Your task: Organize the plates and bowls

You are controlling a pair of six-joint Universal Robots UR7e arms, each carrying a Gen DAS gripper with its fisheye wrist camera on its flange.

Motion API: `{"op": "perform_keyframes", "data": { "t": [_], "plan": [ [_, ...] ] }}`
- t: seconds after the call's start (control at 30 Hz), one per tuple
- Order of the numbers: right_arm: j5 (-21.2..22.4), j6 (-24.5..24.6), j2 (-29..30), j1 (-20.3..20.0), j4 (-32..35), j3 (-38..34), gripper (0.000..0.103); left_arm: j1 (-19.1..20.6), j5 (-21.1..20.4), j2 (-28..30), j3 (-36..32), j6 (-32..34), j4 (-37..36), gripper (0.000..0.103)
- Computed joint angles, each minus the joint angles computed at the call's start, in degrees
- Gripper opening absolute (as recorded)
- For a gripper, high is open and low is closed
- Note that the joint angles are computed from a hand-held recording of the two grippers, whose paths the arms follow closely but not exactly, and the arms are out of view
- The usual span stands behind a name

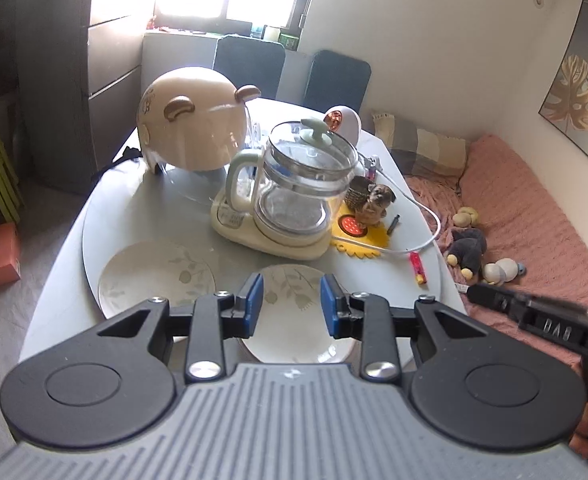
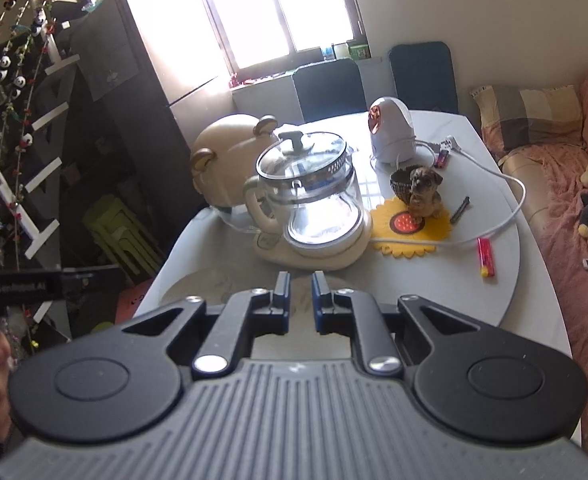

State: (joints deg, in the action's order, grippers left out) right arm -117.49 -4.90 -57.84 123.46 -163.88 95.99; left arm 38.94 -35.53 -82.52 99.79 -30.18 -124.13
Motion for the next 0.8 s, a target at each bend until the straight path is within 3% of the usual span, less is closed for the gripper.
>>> {"op": "perform_keyframes", "data": {
  "t": [0.2, 0.5, 0.8],
  "plan": [
    [2.49, 0.51, -2.46, 0.41, 2.50, 3.55, 0.014, -1.38, -2.58, -2.16, 1.23, -10.13, 9.93, 0.035],
    [4.58, -1.87, -3.78, 0.17, 3.55, 5.05, 0.014, -2.89, -1.26, -3.49, 1.60, -17.37, 15.99, 0.035],
    [7.45, -6.88, -0.98, 0.45, 1.97, 3.29, 0.015, -4.03, 0.62, -4.99, -0.59, -20.79, 20.18, 0.035]
  ]
}}
